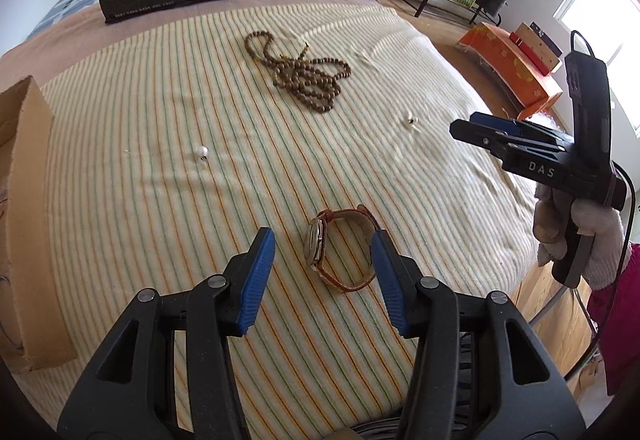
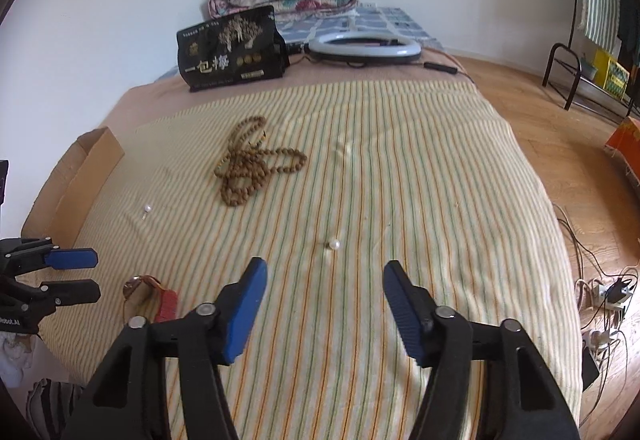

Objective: Organize jewelry
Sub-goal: 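Grasp brown-strap watch with left tool while right tool grasps small pearl stud, then carry watch with left tool while right tool carries pearl stud to box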

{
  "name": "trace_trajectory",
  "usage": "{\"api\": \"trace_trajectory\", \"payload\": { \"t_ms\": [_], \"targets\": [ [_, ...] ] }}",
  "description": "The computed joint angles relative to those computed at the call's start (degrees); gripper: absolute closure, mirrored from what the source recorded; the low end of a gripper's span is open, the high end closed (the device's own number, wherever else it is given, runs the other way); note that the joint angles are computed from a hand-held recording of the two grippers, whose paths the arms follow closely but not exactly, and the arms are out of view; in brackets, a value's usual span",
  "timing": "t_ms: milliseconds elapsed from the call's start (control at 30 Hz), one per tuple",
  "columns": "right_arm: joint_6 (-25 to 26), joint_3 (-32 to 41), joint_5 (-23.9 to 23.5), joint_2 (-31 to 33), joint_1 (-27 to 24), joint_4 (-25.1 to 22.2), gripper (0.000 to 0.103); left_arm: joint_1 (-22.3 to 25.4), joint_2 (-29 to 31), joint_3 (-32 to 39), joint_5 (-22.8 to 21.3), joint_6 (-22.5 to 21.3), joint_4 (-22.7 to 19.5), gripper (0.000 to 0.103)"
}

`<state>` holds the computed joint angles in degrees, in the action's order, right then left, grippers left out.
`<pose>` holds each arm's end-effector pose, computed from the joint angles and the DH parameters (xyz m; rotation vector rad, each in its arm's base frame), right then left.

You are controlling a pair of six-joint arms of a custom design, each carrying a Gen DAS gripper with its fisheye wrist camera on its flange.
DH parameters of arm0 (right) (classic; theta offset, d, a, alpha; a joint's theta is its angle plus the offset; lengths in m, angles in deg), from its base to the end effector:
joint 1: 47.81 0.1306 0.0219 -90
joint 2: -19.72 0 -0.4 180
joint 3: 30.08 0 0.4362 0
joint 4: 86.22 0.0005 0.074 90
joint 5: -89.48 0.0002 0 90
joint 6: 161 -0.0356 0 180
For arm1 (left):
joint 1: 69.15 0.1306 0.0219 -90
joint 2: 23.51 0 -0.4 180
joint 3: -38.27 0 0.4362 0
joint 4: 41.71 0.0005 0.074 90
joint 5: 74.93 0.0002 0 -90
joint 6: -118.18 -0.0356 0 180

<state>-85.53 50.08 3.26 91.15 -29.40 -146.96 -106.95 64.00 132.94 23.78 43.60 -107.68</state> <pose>0.3737 0.1214 0.4895 -0.0559 2.4824 0.1637 0.3865 -0.3072 0.4911 0.5748 2.6129 -0.5165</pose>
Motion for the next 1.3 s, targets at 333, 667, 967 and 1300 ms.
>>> {"api": "trace_trajectory", "payload": {
  "t_ms": [333,667,967,1300],
  "targets": [
    [2.3,0.6,-1.4,4.5,-1.0,0.9,0.065,-0.8,2.5,0.2,-0.2,-1.4,-1.3,0.053],
    [3.2,1.6,-1.4,7.5,-0.8,1.5,0.073,-0.7,4.5,1.1,-0.4,-1.2,-2.5,0.070],
    [4.0,1.9,-1.5,8.7,-0.6,1.8,0.088,-0.6,5.4,1.3,-0.9,-1.0,-2.5,0.091],
    [3.4,1.4,-1.6,7.0,-0.7,2.8,0.088,-0.7,4.4,1.1,-2.3,-0.7,-1.4,0.092]
  ]
}}
